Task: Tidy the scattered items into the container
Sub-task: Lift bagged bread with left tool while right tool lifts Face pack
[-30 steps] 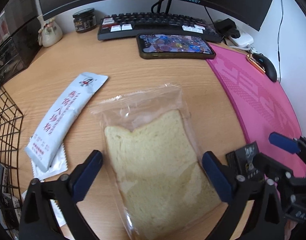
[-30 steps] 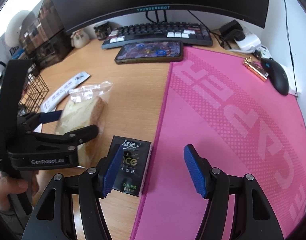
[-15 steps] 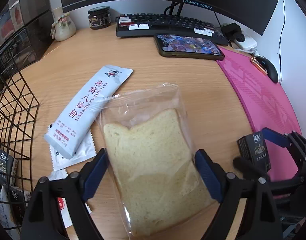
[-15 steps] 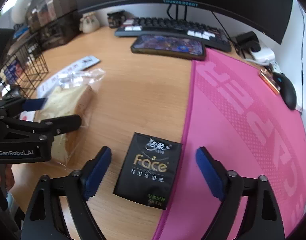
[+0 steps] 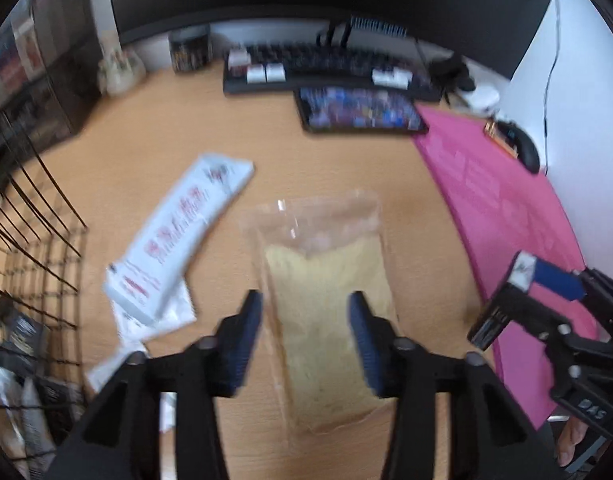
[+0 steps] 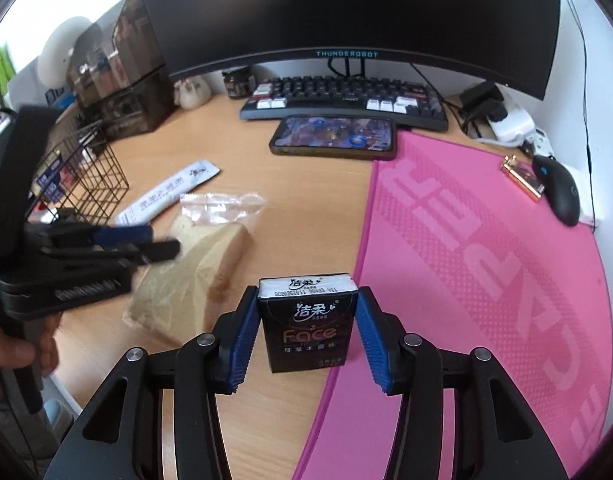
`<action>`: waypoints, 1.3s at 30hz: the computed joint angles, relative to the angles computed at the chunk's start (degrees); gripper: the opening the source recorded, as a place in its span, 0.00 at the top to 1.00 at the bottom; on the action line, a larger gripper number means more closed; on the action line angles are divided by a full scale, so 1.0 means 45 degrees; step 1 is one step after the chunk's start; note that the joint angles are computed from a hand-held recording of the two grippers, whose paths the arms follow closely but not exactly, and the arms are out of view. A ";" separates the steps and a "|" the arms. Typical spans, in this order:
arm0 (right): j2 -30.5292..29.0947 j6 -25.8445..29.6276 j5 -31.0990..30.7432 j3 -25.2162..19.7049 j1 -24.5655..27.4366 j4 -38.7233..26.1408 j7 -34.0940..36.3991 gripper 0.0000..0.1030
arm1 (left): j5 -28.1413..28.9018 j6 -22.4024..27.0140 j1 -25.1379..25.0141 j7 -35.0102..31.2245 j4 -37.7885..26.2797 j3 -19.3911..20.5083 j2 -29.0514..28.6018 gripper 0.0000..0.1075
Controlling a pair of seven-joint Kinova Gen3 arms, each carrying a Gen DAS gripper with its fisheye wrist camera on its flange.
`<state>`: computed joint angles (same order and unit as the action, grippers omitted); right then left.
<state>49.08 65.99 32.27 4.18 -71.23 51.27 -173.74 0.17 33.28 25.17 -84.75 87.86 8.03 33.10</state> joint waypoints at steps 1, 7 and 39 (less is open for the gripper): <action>-0.0054 -0.0077 -0.0021 -0.0019 0.0014 0.0136 -0.0052 0.53 | -0.0125 0.0134 0.0201 0.0196 -0.0107 -0.0164 0.0111 0.35; -0.0187 -0.0743 -0.0031 -0.0175 0.0183 0.0756 -0.0234 0.53 | -0.1989 -0.0083 0.2061 0.2584 -0.0233 -0.1777 0.0460 0.04; -0.0268 -0.0767 -0.0186 -0.0482 0.0991 0.1426 0.0640 0.39 | -0.2257 -0.0139 0.2216 0.2589 -0.1254 -0.0994 0.1395 0.12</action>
